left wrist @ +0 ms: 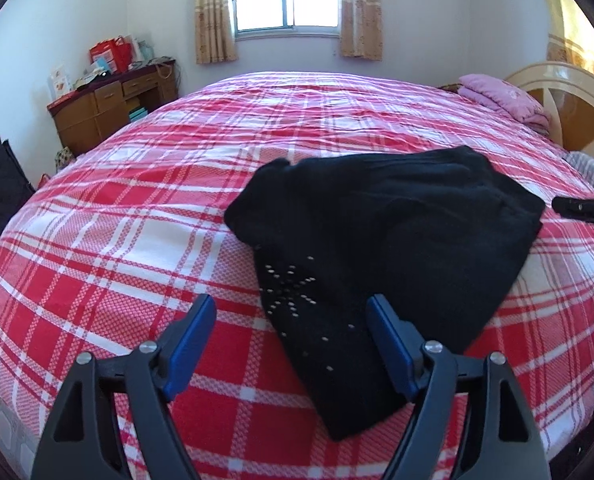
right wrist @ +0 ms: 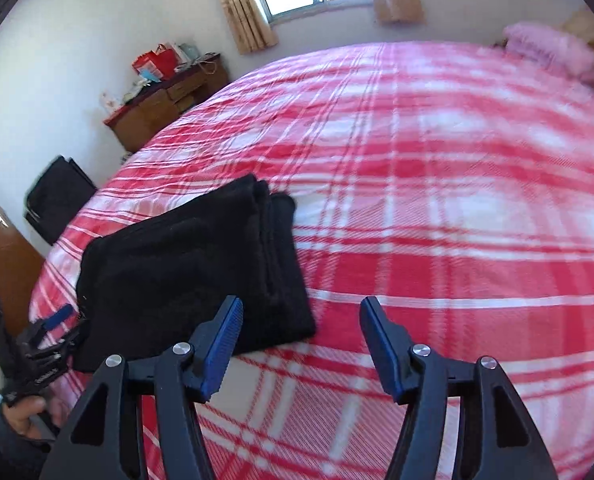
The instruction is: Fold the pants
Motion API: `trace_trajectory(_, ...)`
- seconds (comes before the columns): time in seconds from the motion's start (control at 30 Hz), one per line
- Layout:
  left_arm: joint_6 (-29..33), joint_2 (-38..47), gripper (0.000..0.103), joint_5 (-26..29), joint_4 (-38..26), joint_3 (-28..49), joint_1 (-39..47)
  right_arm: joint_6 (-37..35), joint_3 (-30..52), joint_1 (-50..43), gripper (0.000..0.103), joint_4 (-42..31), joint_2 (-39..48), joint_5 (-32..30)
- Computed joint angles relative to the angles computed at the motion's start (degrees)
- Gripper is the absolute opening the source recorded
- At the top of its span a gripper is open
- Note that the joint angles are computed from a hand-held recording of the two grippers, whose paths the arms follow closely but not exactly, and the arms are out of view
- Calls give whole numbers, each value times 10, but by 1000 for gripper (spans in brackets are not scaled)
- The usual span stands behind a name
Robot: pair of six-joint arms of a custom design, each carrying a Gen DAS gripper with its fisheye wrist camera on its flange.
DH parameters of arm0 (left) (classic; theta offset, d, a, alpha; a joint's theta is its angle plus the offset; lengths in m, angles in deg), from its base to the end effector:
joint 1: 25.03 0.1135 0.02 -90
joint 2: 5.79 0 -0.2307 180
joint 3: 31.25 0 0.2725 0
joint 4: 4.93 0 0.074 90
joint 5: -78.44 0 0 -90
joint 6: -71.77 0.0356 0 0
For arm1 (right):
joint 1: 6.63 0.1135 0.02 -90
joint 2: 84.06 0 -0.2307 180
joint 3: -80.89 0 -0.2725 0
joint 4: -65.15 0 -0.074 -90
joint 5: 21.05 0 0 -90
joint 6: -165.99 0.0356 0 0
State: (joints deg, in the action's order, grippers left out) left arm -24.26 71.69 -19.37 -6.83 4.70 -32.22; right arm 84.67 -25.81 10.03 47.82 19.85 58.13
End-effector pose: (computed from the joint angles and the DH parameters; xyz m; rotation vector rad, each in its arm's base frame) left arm 0.2520 -0.0269 0.0829 -0.0447 2.3200 0.0424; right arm 0.3650 0.1162 0.1178 -0.2575 2.4192 0.4297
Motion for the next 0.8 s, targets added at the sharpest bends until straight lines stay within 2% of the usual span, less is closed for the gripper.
trace_trajectory(0.13, 0, -66, 80, -18, -42, -10, -38, -32, -60, -1, 63, -29, -107, 15)
trace_trajectory(0.23, -7, -118, 80, -30, -74, -14, -68, -55, -97, 5, 63, -54, -185, 48)
trace_trajectory(0.3, -12, -155, 84, -38, -95, -16, -90, -67, -119, 7, 64, -66, -228, 61)
trace_trajectory(0.37, -14, -193, 94, -50, -113, -22, -108, -79, -143, 6, 64, -69, -270, 75)
trace_trajectory(0.63, -20, -313, 96, -81, -190, -27, -157, -89, -180, 4, 65, -93, -367, 90)
trace_trajectory(0.8, -18, -343, 99, -88, -197, -29, -164, -90, -191, 4, 65, -105, -396, 94)
